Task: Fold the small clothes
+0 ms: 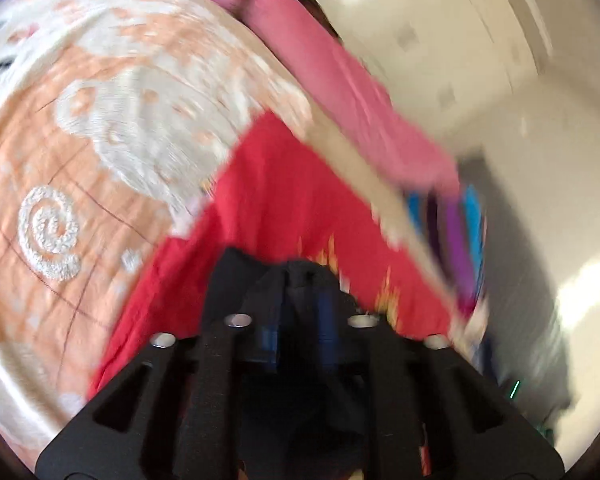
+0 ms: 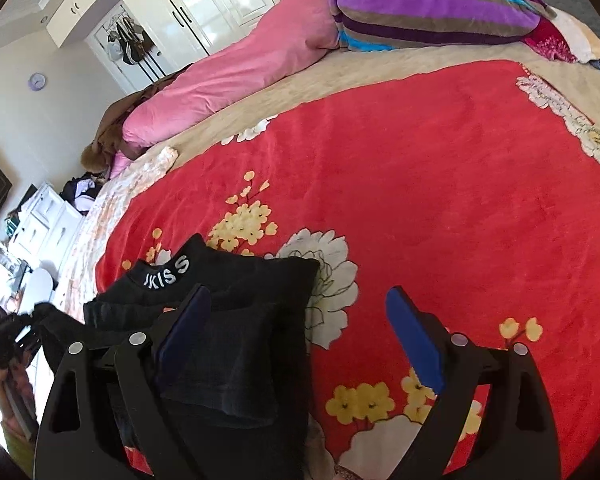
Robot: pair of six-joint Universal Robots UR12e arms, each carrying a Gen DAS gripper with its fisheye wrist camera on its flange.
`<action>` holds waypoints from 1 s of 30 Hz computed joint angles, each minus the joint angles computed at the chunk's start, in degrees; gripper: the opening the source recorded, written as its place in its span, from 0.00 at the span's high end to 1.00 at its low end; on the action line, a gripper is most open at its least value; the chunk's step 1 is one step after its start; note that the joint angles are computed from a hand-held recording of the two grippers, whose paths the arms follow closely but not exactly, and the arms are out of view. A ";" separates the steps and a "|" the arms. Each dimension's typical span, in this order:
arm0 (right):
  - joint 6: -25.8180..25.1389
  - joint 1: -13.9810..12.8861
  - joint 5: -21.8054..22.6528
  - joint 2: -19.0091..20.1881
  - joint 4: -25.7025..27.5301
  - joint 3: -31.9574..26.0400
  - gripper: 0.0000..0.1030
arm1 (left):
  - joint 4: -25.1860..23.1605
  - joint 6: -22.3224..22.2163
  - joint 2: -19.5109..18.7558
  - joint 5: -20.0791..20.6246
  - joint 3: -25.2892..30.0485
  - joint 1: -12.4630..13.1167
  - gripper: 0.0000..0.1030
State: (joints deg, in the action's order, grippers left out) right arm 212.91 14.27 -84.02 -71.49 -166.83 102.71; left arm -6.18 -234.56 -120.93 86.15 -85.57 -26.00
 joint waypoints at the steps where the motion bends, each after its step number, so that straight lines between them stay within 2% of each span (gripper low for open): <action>1: -0.37 -0.01 0.20 -0.01 0.12 -0.02 0.14 | -0.91 -0.43 -0.06 2.57 -0.03 -0.13 0.44; 2: -1.10 -0.02 0.38 -0.05 0.42 -0.08 0.14 | -3.86 0.44 0.09 3.40 0.30 -0.12 0.40; 3: -1.90 -0.02 0.51 -0.12 0.44 -0.10 0.14 | -6.08 0.52 0.24 3.90 0.43 -0.08 0.40; 5: -4.39 -0.47 3.28 -0.30 0.30 -0.16 0.13 | -6.42 -0.11 0.42 3.71 0.27 0.10 0.40; 7: -8.19 -0.40 4.27 -0.61 0.62 -0.36 0.13 | -8.09 2.58 0.77 4.76 0.80 -0.07 0.40; 11: -24.46 1.91 1.19 -1.55 4.03 -1.29 0.12 | -12.53 9.11 1.40 7.49 2.10 -0.83 0.35; 12: -29.47 2.92 -0.71 -1.69 5.09 -1.48 0.12 | -13.58 10.21 1.43 7.58 2.41 -0.88 0.35; 14: -35.97 4.93 -5.57 -1.36 6.91 -2.08 0.12 | -17.77 13.41 1.30 9.75 3.55 -1.47 0.33; 16: -38.93 5.71 -6.97 -0.96 8.19 -2.51 0.13 | -20.48 14.86 1.01 11.51 4.27 -1.86 0.33; 18: -42.14 6.89 -10.71 -0.14 8.85 -3.19 0.15 | -21.77 15.37 0.76 10.16 4.47 -1.69 0.33; 20: -45.64 7.75 -13.50 0.46 11.29 -3.97 0.25 | -23.81 16.43 0.29 9.52 5.09 -1.72 0.33; 24: -50.20 8.50 -17.56 0.45 12.53 -3.57 0.26 | -25.60 16.67 -0.35 8.24 5.63 -1.75 0.32; 27: -50.71 8.72 -20.28 0.70 10.78 -3.40 0.26 | -26.51 17.64 -0.76 7.96 6.27 -1.99 0.31; 28: -50.15 8.68 -20.45 0.87 10.83 -3.64 0.31 | -26.94 18.19 -0.93 8.16 6.60 -2.12 0.31; 29: -49.63 8.62 -20.54 1.10 10.95 -3.92 0.45 | -27.38 18.57 -1.09 8.41 6.90 -2.25 0.31; 30: -49.36 8.56 -20.39 1.35 11.54 -4.33 0.52 | -27.78 18.86 -1.24 8.58 7.16 -2.34 0.31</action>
State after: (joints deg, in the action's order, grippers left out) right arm 163.55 22.82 -104.41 -70.14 -155.30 98.38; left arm -33.97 -215.69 -122.17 94.73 -78.41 -28.34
